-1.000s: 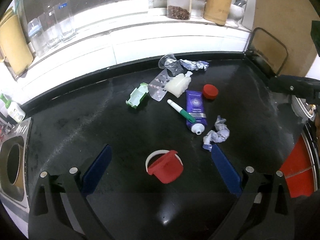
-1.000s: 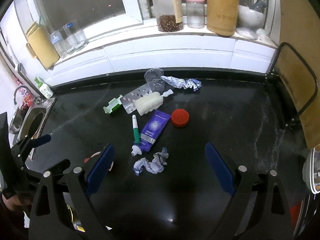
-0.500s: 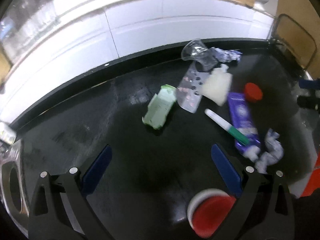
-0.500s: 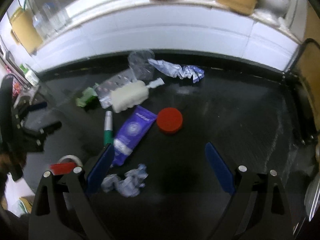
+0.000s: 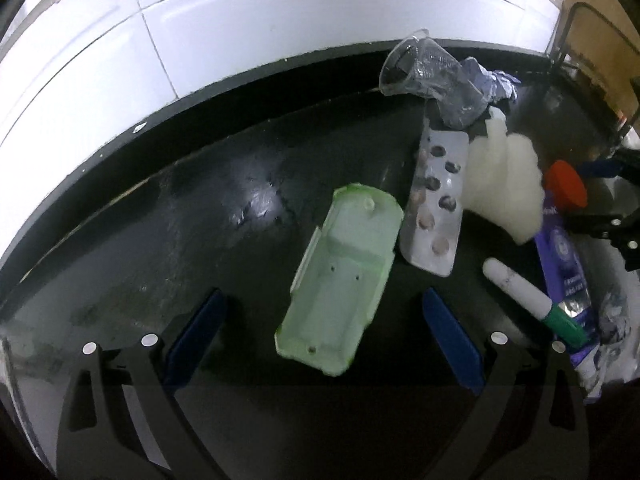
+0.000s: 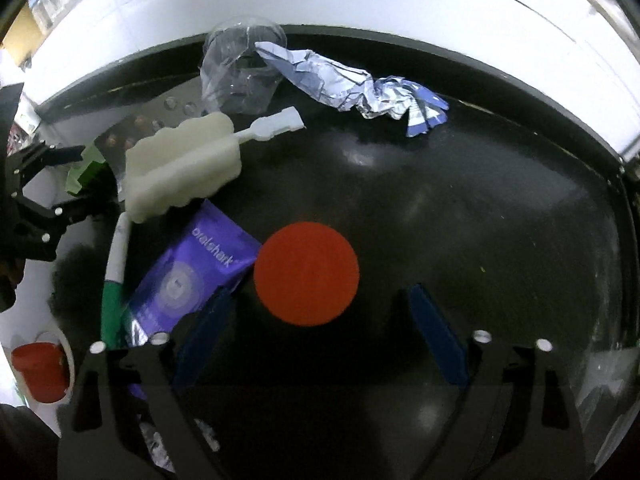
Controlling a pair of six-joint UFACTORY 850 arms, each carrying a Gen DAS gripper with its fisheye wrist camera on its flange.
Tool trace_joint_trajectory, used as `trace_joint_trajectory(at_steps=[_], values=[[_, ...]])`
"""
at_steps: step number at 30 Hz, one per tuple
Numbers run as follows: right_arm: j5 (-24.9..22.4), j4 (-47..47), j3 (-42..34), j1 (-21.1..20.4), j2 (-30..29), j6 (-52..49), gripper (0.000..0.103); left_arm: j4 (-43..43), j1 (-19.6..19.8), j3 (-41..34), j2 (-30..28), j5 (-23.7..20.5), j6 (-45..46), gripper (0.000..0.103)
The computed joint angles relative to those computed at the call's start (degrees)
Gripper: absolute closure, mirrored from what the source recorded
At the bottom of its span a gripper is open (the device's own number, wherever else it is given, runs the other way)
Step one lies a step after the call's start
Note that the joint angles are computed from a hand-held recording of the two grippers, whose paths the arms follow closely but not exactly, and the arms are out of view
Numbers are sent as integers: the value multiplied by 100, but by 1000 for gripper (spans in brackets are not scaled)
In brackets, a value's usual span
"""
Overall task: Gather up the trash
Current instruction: 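Grasp the pale green plastic tray with the left tool while the right tool grasps the red cap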
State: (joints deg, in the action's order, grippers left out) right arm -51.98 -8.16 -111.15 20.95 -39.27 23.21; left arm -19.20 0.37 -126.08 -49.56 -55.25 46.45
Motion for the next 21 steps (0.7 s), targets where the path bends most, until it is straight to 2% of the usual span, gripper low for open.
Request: trace_joint_trajectory(at_steps=[3,4,5,6,7,10,14,21], values=[[112,-120,-42,9,-42,-39,33,-128,2,-132,-73,2,126,19],[161,-134,-44,5,-44,-50,45,-176,1,-154,-74,23,169,31],[234,-137,-44,6,-41,-83,53,-188,-2,-191,-83,24,166,45],[199,-153,-92,7,-63,-101,54,-173,-8,-227,-91,20,134,53],[173,-82,-145,-5,-98,-153,54,-133,-15,-284,-113,0,77,69],[90,-59,-271,-17,-171,-133,54,44,-83,-602,-266,-210,-261,71],[83,-98,-246,-4,-100,8,54,113,-76,-449,-100,-132,-391,71],[81,-300,18,53,299,152,54,65,24,512,725,171,-618,71]])
